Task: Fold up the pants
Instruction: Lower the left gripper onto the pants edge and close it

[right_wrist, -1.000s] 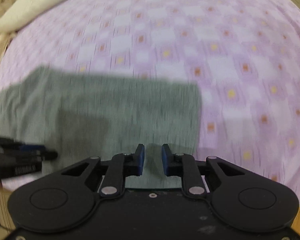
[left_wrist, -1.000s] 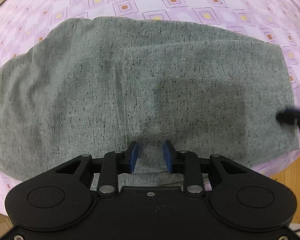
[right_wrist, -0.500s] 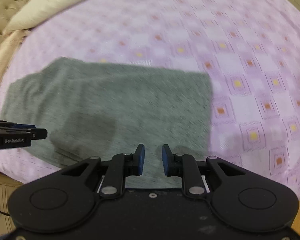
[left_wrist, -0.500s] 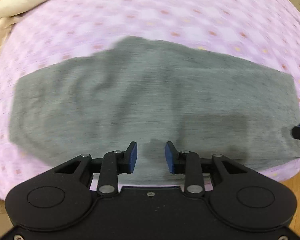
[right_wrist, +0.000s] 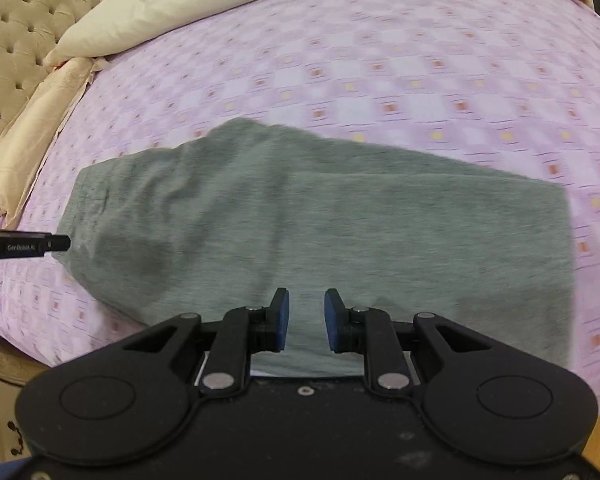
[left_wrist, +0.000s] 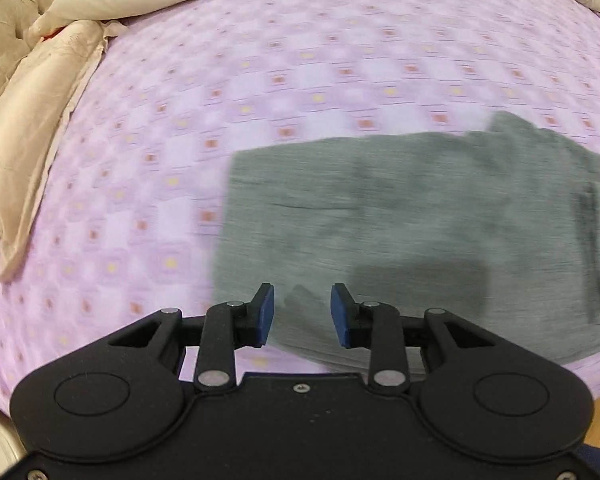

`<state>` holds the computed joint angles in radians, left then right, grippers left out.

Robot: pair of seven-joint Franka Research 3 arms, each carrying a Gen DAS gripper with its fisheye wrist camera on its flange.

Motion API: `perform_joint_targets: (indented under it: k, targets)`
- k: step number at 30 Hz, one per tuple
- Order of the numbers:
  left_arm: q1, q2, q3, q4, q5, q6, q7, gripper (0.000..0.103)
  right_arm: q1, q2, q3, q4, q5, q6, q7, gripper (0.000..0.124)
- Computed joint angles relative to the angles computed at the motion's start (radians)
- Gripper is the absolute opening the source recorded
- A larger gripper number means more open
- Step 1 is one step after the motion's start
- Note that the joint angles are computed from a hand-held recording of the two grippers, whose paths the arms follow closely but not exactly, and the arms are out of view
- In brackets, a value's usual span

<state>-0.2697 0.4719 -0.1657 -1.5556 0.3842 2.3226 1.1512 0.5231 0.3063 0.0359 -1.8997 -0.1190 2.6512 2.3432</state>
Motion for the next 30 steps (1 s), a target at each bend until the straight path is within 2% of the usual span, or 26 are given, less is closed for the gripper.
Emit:
perform_joint_targets:
  k: [5, 6, 7, 11, 12, 15, 17, 18, 21, 22, 23, 25, 26, 27, 28, 30]
  targets:
    - [0.117, 0.039, -0.031, -0.013, -0.132, 0.087, 0.182, 0.047, 0.071, 0.12, -0.008, 0.197, -0.035, -0.114, 0.076, 0.021]
    - [0.139, 0.049, -0.041, -0.015, -0.167, 0.102, 0.214, 0.052, 0.08, 0.144, -0.007, 0.238, -0.032, -0.139, 0.087, 0.021]
    - [0.159, 0.06, -0.051, -0.013, -0.204, 0.108, 0.243, 0.058, 0.09, 0.166, -0.008, 0.276, -0.032, -0.163, 0.098, 0.021]
    - [0.242, 0.141, -0.118, 0.044, -0.384, 0.076, 0.399, 0.062, 0.13, 0.245, -0.012, 0.419, -0.039, -0.267, 0.121, 0.021]
    - [0.252, 0.156, -0.127, 0.057, -0.418, 0.078, 0.423, 0.067, 0.137, 0.267, -0.012, 0.458, -0.037, -0.293, 0.125, 0.021]
    - [0.25, 0.203, -0.126, 0.113, -0.471, 0.057, 0.443, 0.079, 0.145, 0.281, -0.012, 0.501, -0.026, -0.344, 0.133, 0.021]
    - [0.256, 0.226, -0.137, 0.132, -0.506, 0.074, 0.468, 0.092, 0.147, 0.302, -0.013, 0.539, -0.021, -0.369, 0.133, 0.021]
    - [0.256, 0.246, -0.142, 0.157, -0.517, 0.065, 0.482, 0.102, 0.148, 0.311, -0.015, 0.553, -0.022, -0.375, 0.134, 0.021]
    - [0.179, 0.289, -0.093, 0.236, -0.438, 0.036, 0.469, 0.102, 0.152, 0.339, -0.025, 0.6, -0.027, -0.393, 0.137, 0.021]
    - [0.161, 0.297, -0.085, 0.252, -0.418, 0.034, 0.463, 0.101, 0.153, 0.351, -0.03, 0.617, -0.029, -0.393, 0.141, 0.021]
    - [0.169, 0.306, -0.101, 0.265, -0.429, 0.039, 0.484, 0.094, 0.154, 0.362, -0.034, 0.635, -0.032, -0.397, 0.144, 0.021]
    - [0.175, 0.307, -0.116, 0.276, -0.45, 0.041, 0.488, 0.057, 0.149, 0.402, -0.046, 0.699, -0.041, -0.423, 0.133, 0.021]
    - [0.17, 0.304, -0.111, 0.284, -0.452, 0.033, 0.472, 0.051, 0.146, 0.423, -0.052, 0.731, -0.047, -0.43, 0.124, 0.021]
    - [0.165, 0.296, -0.106, 0.282, -0.452, 0.033, 0.458, 0.041, 0.143, 0.45, -0.063, 0.767, -0.057, -0.429, 0.119, 0.021]
    - [0.167, 0.285, -0.106, 0.273, -0.456, 0.038, 0.453, 0.036, 0.14, 0.476, -0.073, 0.801, -0.065, -0.426, 0.116, 0.021]
    - [0.177, 0.252, -0.113, 0.235, -0.465, 0.059, 0.458, 0.032, 0.129, 0.546, -0.09, 0.9, -0.071, -0.432, 0.107, 0.02]
